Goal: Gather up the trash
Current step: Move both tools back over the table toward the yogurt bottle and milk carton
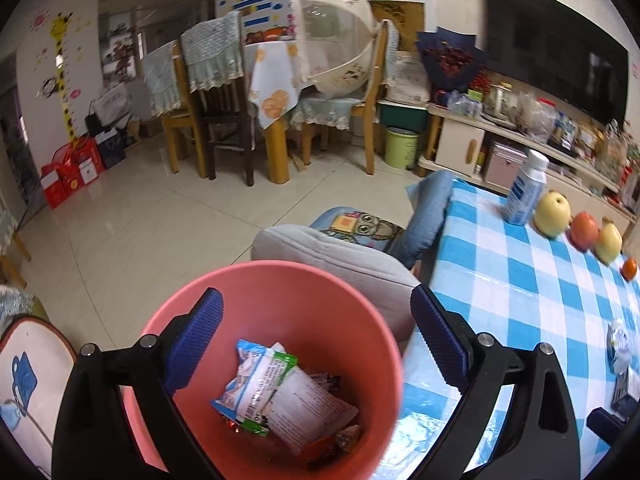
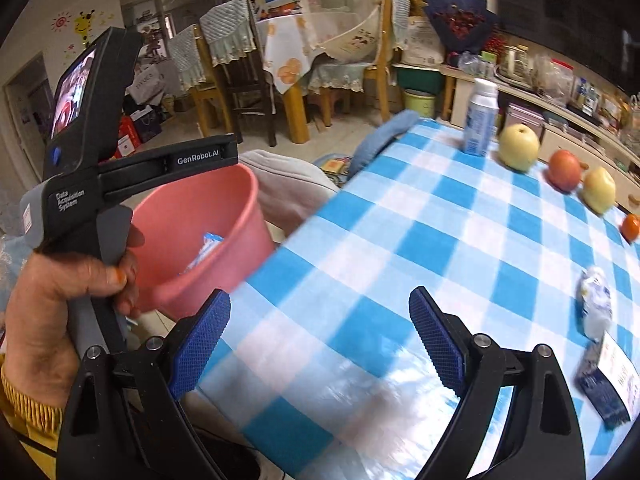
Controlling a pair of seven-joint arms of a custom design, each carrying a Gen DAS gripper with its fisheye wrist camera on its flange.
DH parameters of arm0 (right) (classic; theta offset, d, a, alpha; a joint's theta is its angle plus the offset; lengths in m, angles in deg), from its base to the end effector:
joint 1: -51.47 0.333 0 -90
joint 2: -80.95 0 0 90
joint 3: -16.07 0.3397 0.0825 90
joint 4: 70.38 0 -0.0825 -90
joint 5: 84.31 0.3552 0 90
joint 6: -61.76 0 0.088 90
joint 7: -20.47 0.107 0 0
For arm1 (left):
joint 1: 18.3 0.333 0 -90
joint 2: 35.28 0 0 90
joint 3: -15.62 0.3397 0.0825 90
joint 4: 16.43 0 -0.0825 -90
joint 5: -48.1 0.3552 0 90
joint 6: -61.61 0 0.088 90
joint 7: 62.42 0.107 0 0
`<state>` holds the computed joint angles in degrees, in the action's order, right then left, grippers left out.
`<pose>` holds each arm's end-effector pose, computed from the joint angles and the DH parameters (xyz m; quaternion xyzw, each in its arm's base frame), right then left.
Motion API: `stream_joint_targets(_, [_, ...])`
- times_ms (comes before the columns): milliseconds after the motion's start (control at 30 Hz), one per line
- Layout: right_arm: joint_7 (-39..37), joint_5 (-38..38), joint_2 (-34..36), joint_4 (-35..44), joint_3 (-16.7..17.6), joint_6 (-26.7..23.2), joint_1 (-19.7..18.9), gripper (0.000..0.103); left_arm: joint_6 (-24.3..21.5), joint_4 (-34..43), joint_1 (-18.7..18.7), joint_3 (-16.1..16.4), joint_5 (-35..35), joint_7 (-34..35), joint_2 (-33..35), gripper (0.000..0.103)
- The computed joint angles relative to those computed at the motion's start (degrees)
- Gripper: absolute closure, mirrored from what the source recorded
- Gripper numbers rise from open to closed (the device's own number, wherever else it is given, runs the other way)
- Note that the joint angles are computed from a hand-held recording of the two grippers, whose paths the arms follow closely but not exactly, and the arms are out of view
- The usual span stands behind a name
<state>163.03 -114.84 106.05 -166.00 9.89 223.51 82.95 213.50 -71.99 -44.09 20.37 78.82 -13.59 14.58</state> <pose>0.6152 0.3335 0.4664 -0.6531 0.6536 -0.2184 0.3139 0.7425 -0.3348 0.4607 -0.6093 0.6576 -0.3130 0.3137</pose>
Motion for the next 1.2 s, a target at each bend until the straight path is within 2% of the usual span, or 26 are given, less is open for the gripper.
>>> stream_joint_targets(233, [8.4, -6.5, -5.8, -8.4, -2.8, 1.9, 1.4, 0.013, 2.4, -0.7, -2.1, 0.3, 2.3, 2.1, 0.2, 0.008])
stream_joint_targets(567, [26.1, -23.6, -13.9, -18.9, -3.1, 2.4, -0.1, 0.013, 4.5, -2.7, -4.5, -0.1, 3.3, 6.0, -0.1, 0.008])
stream_joint_targets(733, [34.8, -31.2, -18.1, -24.5, -2.2, 2.4, -2.8, 0.013, 5.7, -5.2, -5.6, -0.7, 3.4, 8.4, -1.0, 0.008])
stream_joint_targets(967, [45.1, -41.3, -25.6, -32.2, 0.5, -0.6, -8.1, 0.013, 10.9, -12.1, -6.7, -2.9, 2.4, 12.7, -4.3, 0.008])
stream_joint_targets(1100, [47.7, -44.2, -30.6, -36.9, 2.3, -3.8, -12.0, 0.013, 12.8, -15.4, -7.6, -3.9, 1.4, 15.5, -5.8, 0.008])
stream_joint_targets(1200, [48.5, -44.3, -33.8, -40.8, 2.6, -3.2, -15.6, 0.013, 13.4, -17.3, -8.9, -3.9, 1.2, 16.8, -6.6, 0.008])
